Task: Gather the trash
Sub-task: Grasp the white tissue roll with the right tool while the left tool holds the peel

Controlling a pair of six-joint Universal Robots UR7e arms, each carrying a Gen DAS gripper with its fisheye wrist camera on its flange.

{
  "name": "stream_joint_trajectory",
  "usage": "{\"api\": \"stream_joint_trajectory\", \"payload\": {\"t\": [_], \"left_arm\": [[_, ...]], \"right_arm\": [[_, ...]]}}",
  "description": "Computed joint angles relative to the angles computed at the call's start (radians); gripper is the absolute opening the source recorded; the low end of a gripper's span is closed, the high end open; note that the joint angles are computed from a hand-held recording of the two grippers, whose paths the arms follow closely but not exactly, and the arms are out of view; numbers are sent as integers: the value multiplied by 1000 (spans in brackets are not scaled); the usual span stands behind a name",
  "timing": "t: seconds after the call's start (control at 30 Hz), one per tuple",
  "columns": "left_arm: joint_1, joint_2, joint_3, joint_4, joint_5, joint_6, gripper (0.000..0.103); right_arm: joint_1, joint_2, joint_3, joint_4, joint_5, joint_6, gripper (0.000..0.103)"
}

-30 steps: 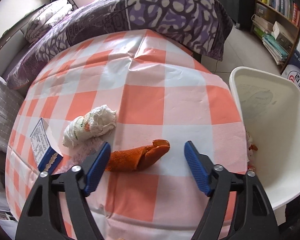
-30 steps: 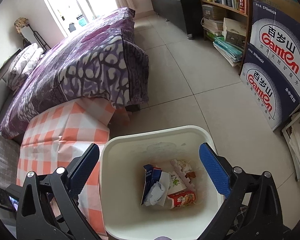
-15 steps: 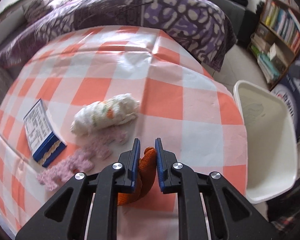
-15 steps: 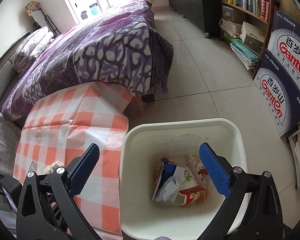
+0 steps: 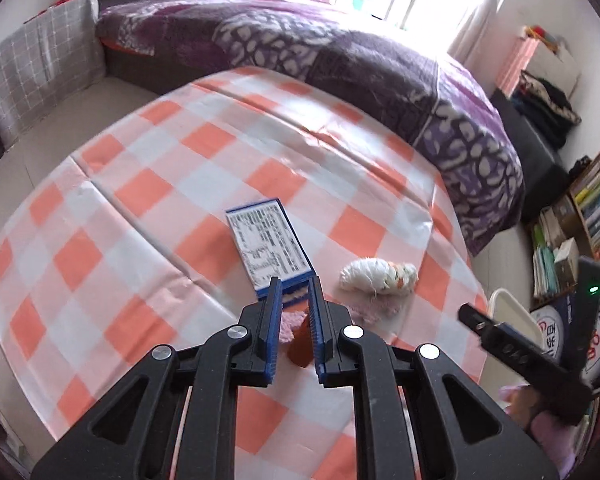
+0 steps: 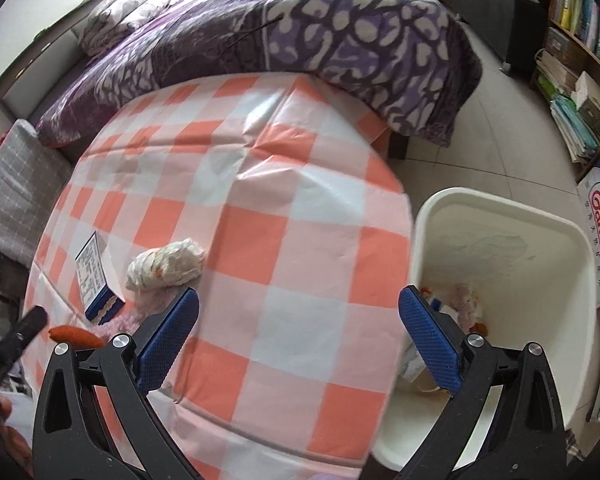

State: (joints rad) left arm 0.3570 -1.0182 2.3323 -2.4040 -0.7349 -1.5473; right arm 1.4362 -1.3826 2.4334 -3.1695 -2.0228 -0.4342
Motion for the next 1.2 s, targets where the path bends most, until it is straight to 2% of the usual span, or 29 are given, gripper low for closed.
{"api": "stream_joint_trajectory", "payload": {"t": [0.1,0.17,0.3,0.57,0.63,0.7,0.77,0.8,0.83,0.87,0.93,0.97,1.2], "left_arm": [[-38,-81,31,60,37,-75,14],[-52,-123,48,88,46,-106,14],[-68,-180,66,155,45,-165,14],[-43,-234,105,120,5,-163,14],[-39,-235,110,119,-2,-168,14],[-24,-223,112,84,-21,-138,14],[7,-199,117,7,-59,-83,14],[20,-182,121,-41,-75,-62,15],[37,-162,124,-91,-93,-37,16],[58,-135,122,-143,-117,-1,17],[93,-77,108,-218,-152,60,29],[108,-44,97,-247,-161,87,31],[174,125,-15,-290,-148,224,32]], "right_arm": [[22,49,-12,31,23,71,96],[49,100,-21,-3,19,108,96],[109,201,-40,-108,-20,80,96],[143,305,-93,-90,-91,76,96],[146,335,-91,-142,-109,60,97],[153,358,-85,-214,-114,13,92],[160,370,-87,-260,-135,-13,75],[155,357,-87,-249,-118,-18,65],[146,345,-85,-241,-99,-22,61],[138,325,-82,-235,-77,-23,60],[128,299,-75,-242,-59,-29,59],[125,278,-71,-233,-50,-27,59],[130,163,-65,-124,-43,-6,60]]}}
